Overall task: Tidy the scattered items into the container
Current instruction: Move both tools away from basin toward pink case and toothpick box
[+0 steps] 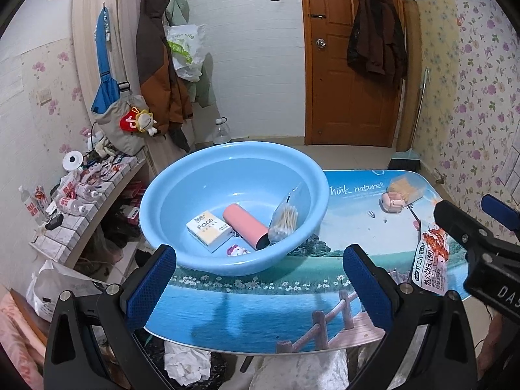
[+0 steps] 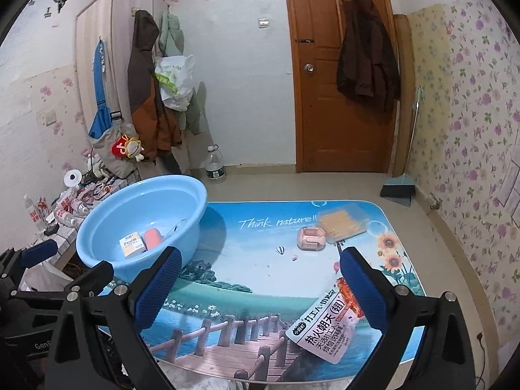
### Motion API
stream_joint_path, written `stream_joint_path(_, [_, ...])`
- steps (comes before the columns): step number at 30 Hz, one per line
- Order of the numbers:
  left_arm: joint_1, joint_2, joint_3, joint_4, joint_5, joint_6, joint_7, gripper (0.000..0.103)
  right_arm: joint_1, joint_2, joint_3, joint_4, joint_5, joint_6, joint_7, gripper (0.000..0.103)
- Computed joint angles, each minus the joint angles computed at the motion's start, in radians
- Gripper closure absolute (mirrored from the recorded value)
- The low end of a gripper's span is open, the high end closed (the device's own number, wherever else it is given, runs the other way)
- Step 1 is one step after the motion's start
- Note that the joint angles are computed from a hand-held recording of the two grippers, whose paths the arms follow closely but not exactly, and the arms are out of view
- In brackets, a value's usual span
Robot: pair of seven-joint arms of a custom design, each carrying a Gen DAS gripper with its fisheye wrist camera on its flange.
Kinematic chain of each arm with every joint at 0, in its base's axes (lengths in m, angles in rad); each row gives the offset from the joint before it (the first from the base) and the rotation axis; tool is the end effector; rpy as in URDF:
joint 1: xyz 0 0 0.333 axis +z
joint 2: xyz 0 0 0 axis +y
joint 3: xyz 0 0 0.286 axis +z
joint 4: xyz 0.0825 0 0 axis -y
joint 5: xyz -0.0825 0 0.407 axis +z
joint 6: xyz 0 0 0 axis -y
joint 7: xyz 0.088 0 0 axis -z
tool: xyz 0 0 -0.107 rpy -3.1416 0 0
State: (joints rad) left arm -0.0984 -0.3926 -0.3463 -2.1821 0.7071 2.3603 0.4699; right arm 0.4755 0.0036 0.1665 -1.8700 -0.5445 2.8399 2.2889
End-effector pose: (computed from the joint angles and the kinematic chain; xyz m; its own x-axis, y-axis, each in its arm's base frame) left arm 0.4653 -0.2326 0.5697 0.2901 -0.9547 -0.0658 -0.6128 -0.1325 -0.7791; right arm 0.4904 0.4002 0.5805 0.3959 -0.9145 -0.0829 -0.5136 -0.1457 -0.8456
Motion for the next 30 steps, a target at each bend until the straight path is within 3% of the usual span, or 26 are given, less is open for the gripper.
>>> stream_joint_path(30, [-0.06,0.132,0.0,0.106,0.054,0.001,-0.013,0.0,-0.06,-0.028,-0.019,-0.084,0.115,0.022,-0.057,0.004])
